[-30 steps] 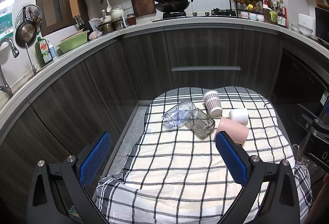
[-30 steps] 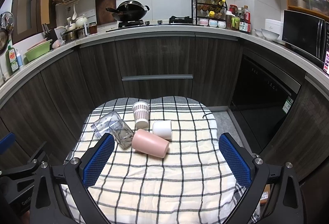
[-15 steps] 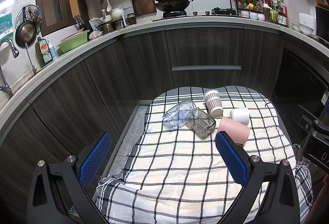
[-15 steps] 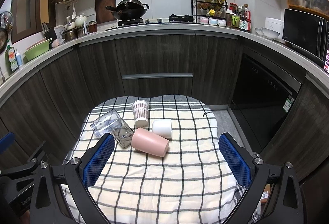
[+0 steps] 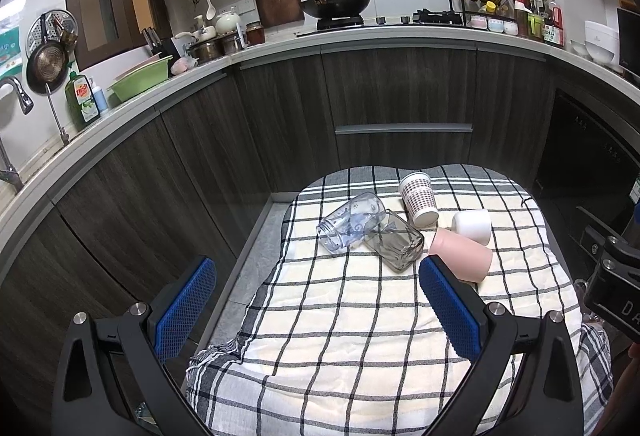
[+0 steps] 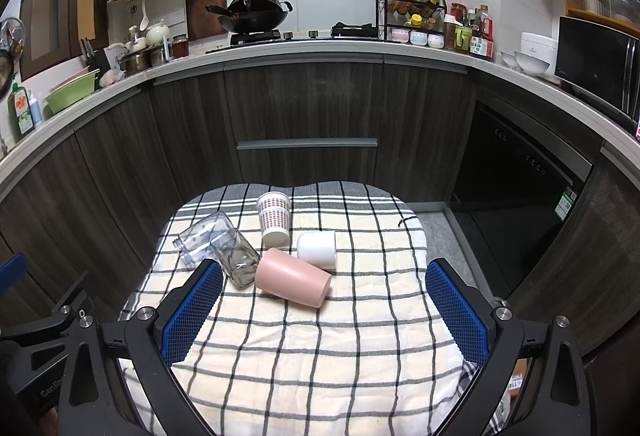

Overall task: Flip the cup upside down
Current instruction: 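Move the right gripper toward the pink cup lying on its side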

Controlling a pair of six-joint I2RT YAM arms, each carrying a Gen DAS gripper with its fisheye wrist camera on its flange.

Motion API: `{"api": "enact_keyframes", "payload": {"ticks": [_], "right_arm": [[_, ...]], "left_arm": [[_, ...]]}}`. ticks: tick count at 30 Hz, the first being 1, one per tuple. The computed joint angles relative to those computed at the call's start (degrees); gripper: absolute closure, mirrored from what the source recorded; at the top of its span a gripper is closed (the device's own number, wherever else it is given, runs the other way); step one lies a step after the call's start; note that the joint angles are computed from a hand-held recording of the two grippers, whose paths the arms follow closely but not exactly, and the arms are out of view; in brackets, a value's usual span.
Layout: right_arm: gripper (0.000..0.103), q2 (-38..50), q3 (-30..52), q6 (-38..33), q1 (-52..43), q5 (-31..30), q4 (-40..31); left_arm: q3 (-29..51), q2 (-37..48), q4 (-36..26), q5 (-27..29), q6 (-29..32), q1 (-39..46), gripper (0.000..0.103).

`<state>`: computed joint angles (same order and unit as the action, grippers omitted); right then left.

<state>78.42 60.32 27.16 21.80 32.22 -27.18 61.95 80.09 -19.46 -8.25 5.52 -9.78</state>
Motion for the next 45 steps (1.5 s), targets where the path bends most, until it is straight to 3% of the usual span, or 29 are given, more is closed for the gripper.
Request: {"api": "enact_keyframes", "payload": {"ticks": [15,24,32,45], "right_arm": [[0.001,12.5,7.1,-4.7,-5.0,-6.7,2.7],[0.001,24.3,13.7,-14.5,-9.4,-13.1,4.0],[0.001,37.0,26.2,-24.0,-12.2,-19.5,-3.1],[0.006,55.2,46.9,-39.8,-13.0,-22.5,-15.2]], "left_arm": [[5.4,13.9,3.8,-2.4,-2.0,-0.9,0.000],[10.9,25.4,1.3,-10.6,-13.0,-2.6,0.000],[15.7,31.4,-4.6,-14.1,-22.2,-4.8,0.000],[22.7,38.5,-11.0,-16.2,-30.9,-7.0,0.000]]}}
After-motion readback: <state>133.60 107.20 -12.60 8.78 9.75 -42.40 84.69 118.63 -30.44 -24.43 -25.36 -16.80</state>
